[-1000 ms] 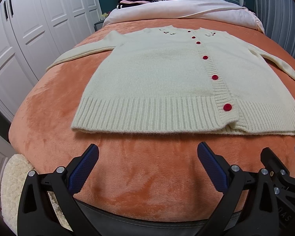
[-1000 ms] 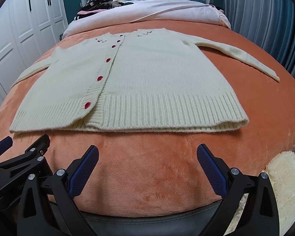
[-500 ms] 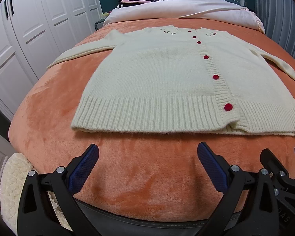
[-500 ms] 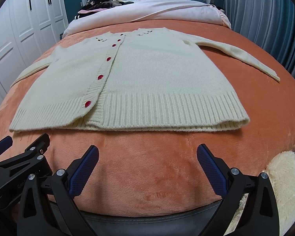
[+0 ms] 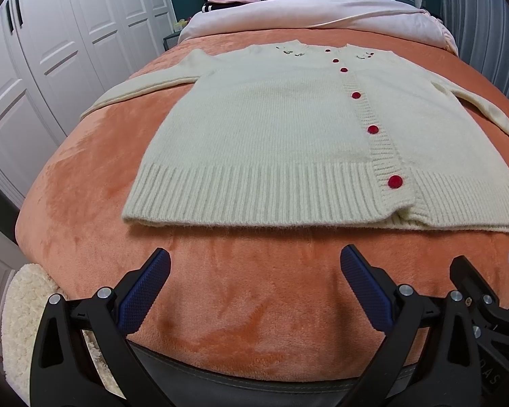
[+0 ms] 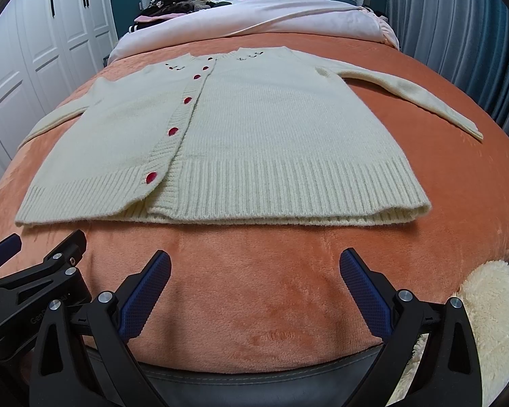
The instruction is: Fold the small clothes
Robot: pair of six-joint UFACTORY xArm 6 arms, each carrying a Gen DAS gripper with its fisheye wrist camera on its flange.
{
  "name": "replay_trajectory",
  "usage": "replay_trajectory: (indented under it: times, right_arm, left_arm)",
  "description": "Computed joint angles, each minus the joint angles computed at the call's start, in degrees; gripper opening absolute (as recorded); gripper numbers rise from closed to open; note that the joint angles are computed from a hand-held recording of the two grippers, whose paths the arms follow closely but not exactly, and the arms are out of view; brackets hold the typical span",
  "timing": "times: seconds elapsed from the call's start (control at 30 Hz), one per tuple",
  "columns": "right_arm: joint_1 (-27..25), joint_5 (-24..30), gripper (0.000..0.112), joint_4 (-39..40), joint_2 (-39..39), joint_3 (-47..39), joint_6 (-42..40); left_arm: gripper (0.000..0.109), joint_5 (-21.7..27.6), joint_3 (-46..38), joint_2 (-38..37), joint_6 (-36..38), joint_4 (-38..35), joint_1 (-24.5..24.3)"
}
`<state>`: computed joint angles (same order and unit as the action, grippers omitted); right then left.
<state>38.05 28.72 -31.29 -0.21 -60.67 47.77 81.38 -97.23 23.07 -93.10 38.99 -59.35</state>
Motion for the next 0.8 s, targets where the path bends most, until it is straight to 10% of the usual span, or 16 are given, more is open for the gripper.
replay_trajectory:
  times: [0.8]
  right_arm:
    - [0.1, 0.2, 0.098, -0.3, -0.1, 0.1, 0.5]
  left_arm:
    - [0.098, 0.0, -0.2, 0.1, 0.1, -0.2, 0.0]
